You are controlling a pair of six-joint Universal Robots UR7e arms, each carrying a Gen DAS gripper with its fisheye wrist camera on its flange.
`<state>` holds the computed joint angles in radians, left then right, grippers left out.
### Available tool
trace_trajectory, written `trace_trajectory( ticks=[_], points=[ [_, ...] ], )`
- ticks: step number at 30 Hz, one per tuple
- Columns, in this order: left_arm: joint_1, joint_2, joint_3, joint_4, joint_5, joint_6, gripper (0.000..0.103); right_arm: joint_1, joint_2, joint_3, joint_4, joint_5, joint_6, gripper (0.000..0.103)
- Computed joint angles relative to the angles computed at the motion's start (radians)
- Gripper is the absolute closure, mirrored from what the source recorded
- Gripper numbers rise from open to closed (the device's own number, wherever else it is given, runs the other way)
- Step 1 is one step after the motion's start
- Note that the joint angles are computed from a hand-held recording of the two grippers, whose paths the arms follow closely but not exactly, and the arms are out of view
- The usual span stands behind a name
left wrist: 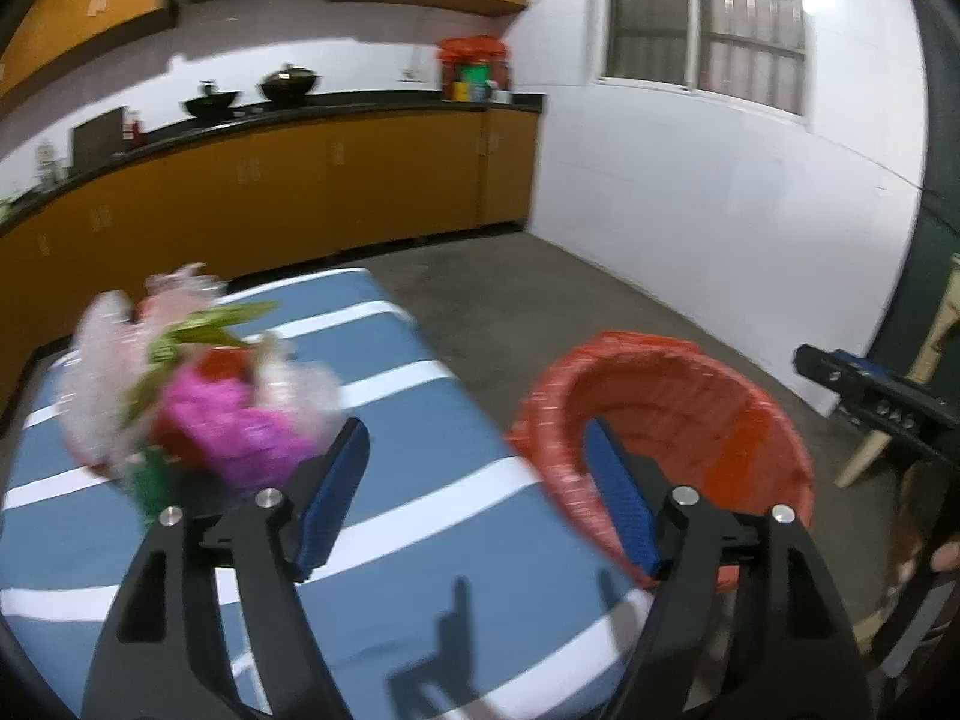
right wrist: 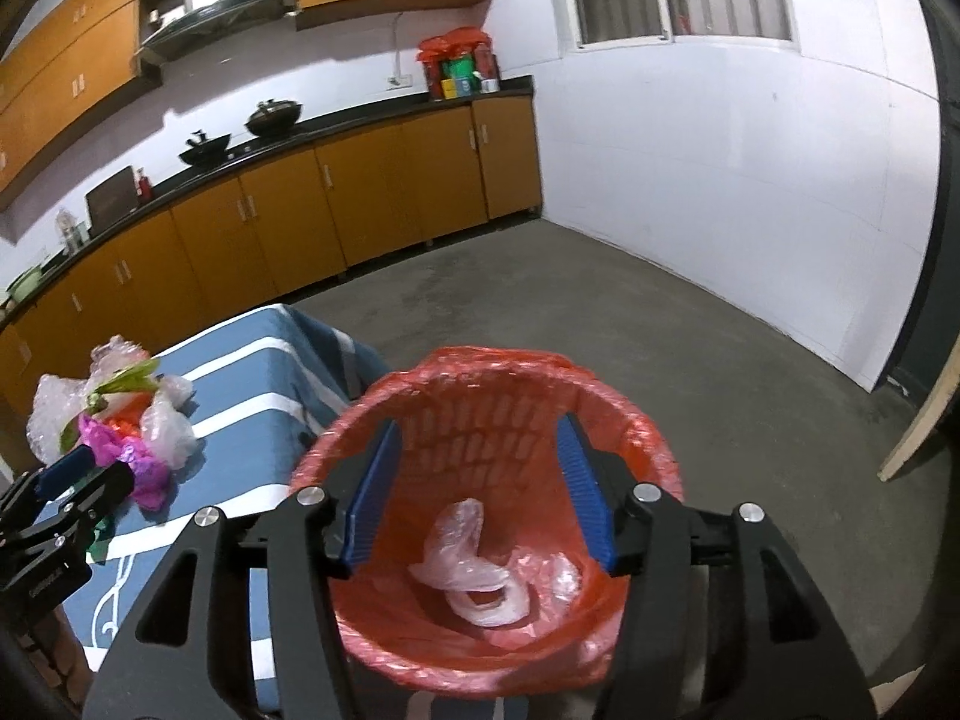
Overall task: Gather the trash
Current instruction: 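Grasp the bubble wrap with the left tool while the right tool returns to the pile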
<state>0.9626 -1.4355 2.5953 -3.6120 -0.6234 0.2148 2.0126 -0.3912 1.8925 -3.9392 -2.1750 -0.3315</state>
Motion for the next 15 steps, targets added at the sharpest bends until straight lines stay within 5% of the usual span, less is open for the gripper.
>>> trace_trajectory(
  ticks=[9, 15],
  points=[
    [0.012, -0.161, 0.061, -0.058, 0.147, 0.021, 0.024, 0.062, 0.069, -0.09, 0.08, 0.024, -0.03, 0.038],
    [0.066, -0.136, -0.024, -0.326, 0.232, 0.235, 0.024, 0.096, 0.119, -0.153, 0.165, 0.062, -0.025, 0.038]
  ],
)
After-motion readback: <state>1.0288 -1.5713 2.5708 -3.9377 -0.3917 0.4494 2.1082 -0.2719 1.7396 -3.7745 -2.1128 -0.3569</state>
